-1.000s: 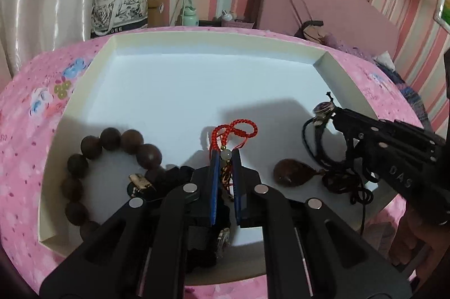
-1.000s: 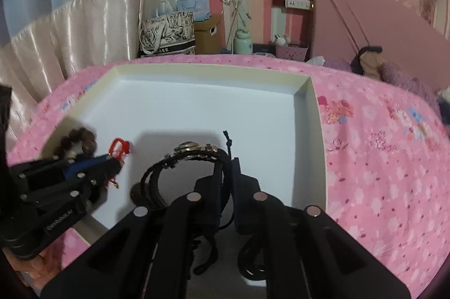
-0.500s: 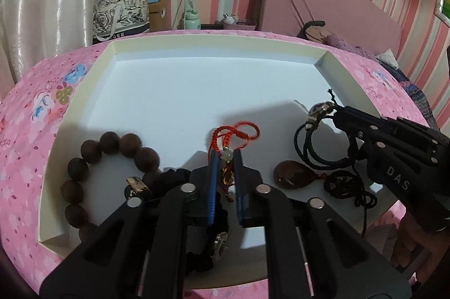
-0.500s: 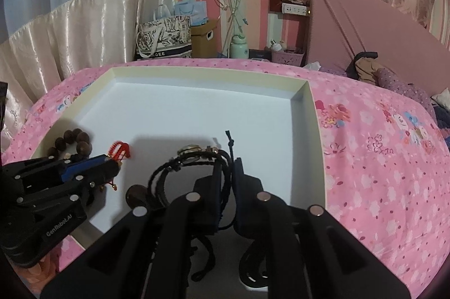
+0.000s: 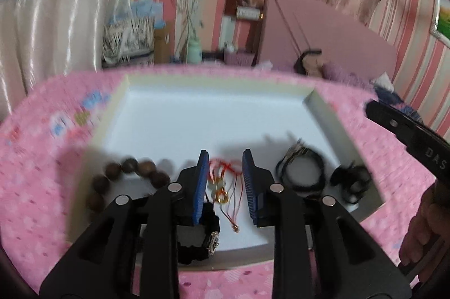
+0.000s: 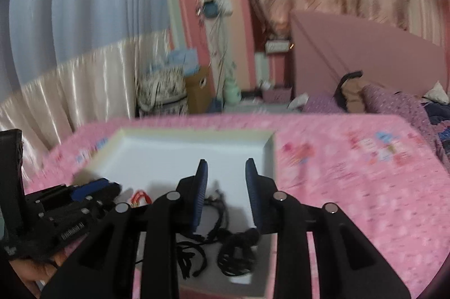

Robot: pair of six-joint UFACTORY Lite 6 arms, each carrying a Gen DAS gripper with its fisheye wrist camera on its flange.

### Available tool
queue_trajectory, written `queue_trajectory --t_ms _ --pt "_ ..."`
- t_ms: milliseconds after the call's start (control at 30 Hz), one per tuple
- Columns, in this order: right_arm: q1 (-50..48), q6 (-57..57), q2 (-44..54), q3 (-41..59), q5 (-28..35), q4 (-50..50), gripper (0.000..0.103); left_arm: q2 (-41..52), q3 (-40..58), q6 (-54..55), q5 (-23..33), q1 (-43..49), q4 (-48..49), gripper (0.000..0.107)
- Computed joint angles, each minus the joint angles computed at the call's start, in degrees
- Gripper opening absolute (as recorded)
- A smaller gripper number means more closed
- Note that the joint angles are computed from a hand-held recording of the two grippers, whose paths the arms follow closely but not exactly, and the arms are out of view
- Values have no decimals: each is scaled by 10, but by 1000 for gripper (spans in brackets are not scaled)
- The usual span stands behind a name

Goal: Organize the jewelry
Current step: 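Move the left gripper to the cream scrunchie while the right gripper approaches the black pendant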

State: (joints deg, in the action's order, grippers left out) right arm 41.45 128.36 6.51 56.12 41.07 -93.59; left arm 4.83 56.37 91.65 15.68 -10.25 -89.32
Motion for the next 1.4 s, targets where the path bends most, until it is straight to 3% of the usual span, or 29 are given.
queue_trajectory --t_ms 200,367,467,533,700,1033,1133,1200,1400 --pt "81 -71 -131 -60 84 100 28 -139 -11 -203 81 90 206 31" --pt "244 11 -167 -141 199 168 32 -262 -86 -121 191 263 207 32" --pt "328 122 -111 -172 196 197 32 -307 -152 -37 280 407 210 32" --pt "354 181 -74 -181 161 200 32 -316 -191 20 319 493 221 32" --pt "367 208 8 -139 96 195 32 -241 -234 127 420 664 285 32" --pt "305 127 114 -26 26 204 32 -243 -287 177 402 690 318 34" --pt "293 127 123 -25 3 199 29 -258 -302 182 372 669 297 38" --pt "288 138 120 -30 -8 185 20 -250 -299 187 372 674 291 39" --pt "307 184 101 -56 0 150 17 -225 -286 190 362 678 288 41"
